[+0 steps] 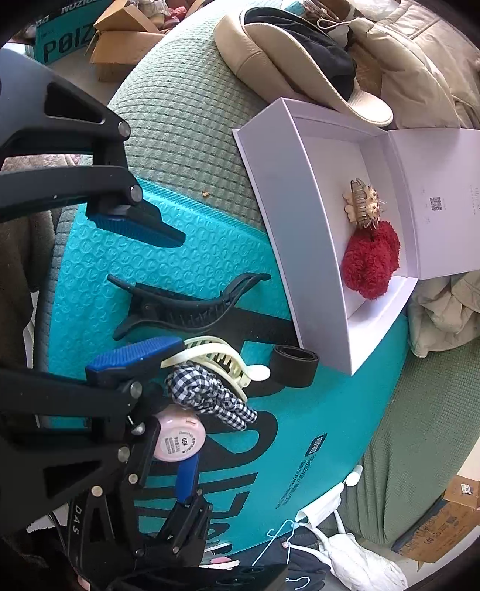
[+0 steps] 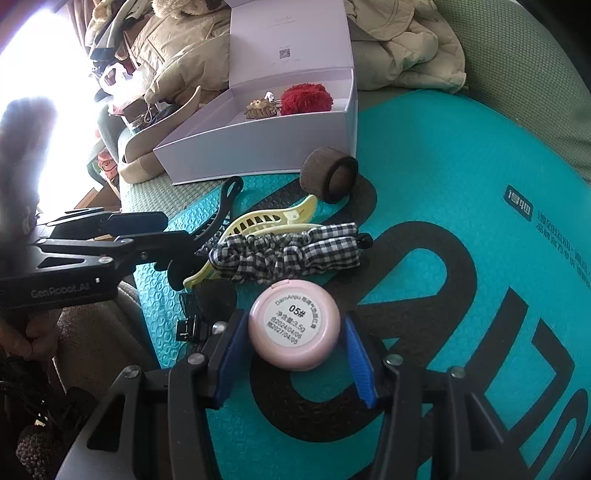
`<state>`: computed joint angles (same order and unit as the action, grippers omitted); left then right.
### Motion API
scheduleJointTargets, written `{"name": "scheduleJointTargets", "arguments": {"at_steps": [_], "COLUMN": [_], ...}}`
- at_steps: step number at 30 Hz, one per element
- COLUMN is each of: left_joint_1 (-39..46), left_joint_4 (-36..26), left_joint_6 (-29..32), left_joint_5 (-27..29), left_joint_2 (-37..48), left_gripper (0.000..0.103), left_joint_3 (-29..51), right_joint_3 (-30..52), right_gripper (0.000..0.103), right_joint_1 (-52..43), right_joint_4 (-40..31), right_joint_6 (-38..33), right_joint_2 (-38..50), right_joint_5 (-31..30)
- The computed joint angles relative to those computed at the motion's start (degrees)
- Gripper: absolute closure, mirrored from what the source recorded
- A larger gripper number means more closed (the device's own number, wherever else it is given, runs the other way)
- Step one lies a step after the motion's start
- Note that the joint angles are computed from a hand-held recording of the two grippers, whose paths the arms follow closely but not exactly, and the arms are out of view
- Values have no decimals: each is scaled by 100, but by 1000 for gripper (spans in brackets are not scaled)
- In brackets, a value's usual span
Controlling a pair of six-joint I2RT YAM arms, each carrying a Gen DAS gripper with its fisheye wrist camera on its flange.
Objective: Organize objects
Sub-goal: 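Grasp black claw clip with left gripper while right gripper grasps pink compact, then carry the black claw clip and pink compact toward the white box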
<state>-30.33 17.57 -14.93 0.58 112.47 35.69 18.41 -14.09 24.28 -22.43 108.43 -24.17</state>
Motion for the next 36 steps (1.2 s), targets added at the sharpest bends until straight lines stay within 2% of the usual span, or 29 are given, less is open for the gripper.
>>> {"name": "scheduleJointTargets", "arguments": {"at_steps": [2,4,6,11,16,20,24,28,36], "left_joint_1": [-89,-212,-220,-195,-362,-375,-275,-326,-432], "left_joint_4": [-68,-400,-703,-686,-653,-522,-502,-578,-496], "left_joint_6": [15,0,-41,-171,-253,-251,-334,-221,-451], "left_joint_5": [-90,-351,-328,-300,-586,-615,-595,-535,-232], "left_joint_2": [131,308,523,610,640,640,532,464,105], "left_gripper": [55,55,55,55,56,65,83,84,85], "left_joint_3": [150,435,721,823,836,744,625,590,211], "right_joint_3": [-21,-39,-64,-114,-154,-308,-464,-467,-658], "right_gripper": [51,51,51,50,50,50,52,52,52], "right_joint_1": [-22,-115,-238,-392,-441,-328,-393,-622,-920], "right_joint_4": [-20,-12,12,62,173,621,766,543,162], "right_joint_6": [-67,-128,-190,-319,-333,-265,-347,-396,-537], "right_joint_2": [-47,-46,-27,-10,40,140,82,-55,-622], "right_joint_5": [71,69,0,-17,-79,43,50,-31,-89]}}
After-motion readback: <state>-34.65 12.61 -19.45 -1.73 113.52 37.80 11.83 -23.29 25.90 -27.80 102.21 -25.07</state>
